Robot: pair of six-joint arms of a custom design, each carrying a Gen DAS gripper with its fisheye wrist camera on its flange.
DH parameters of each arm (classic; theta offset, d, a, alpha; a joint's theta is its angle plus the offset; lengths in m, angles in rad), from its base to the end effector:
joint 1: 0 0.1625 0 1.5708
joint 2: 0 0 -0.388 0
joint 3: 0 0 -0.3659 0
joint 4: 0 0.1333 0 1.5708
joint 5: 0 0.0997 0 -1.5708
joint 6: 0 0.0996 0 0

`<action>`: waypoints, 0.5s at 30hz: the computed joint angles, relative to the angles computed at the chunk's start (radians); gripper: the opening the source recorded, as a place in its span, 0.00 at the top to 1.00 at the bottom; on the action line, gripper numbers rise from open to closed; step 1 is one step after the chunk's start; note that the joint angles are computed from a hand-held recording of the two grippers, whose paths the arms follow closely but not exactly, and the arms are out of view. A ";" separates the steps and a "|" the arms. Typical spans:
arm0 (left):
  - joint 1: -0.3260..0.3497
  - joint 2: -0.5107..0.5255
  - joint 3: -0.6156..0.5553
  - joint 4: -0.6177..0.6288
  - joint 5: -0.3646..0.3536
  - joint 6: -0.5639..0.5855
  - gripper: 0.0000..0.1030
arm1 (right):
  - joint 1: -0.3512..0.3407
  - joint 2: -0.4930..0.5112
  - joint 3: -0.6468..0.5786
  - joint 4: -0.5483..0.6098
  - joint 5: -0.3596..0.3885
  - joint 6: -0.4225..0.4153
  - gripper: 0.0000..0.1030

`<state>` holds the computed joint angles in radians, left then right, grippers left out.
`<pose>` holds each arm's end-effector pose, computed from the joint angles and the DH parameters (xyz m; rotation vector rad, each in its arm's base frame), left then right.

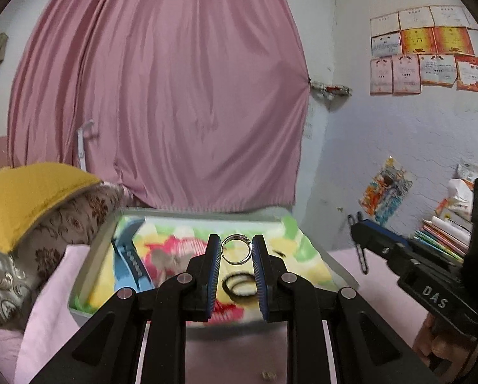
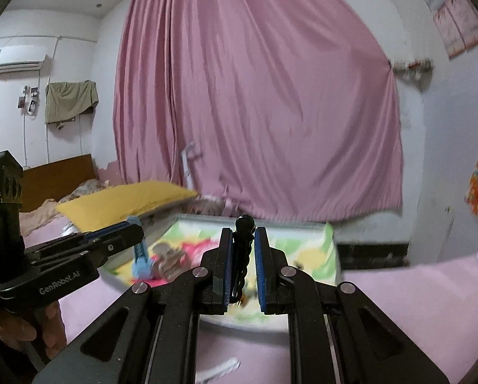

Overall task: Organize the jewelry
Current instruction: 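Lift the silver ring and black clip and carry both over the tray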

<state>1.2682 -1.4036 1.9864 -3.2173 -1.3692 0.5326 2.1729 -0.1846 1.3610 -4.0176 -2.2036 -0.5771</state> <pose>-0.0038 -0.5266 0.3835 0.8680 2.3190 -1.4161 0.4171 -0.4756 -0.0326 0.7429 -2.0176 1.5490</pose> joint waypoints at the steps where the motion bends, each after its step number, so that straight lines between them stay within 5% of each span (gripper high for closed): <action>1: 0.001 0.013 -0.006 -0.025 -0.002 0.007 0.82 | 0.001 0.008 -0.015 -0.007 0.002 -0.020 0.89; 7: 0.003 0.080 -0.056 -0.090 0.009 0.028 0.82 | -0.005 0.046 -0.096 0.014 -0.007 -0.069 0.89; 15: 0.009 0.124 -0.110 -0.009 0.092 0.001 0.82 | -0.038 0.023 -0.099 0.189 -0.016 0.047 0.89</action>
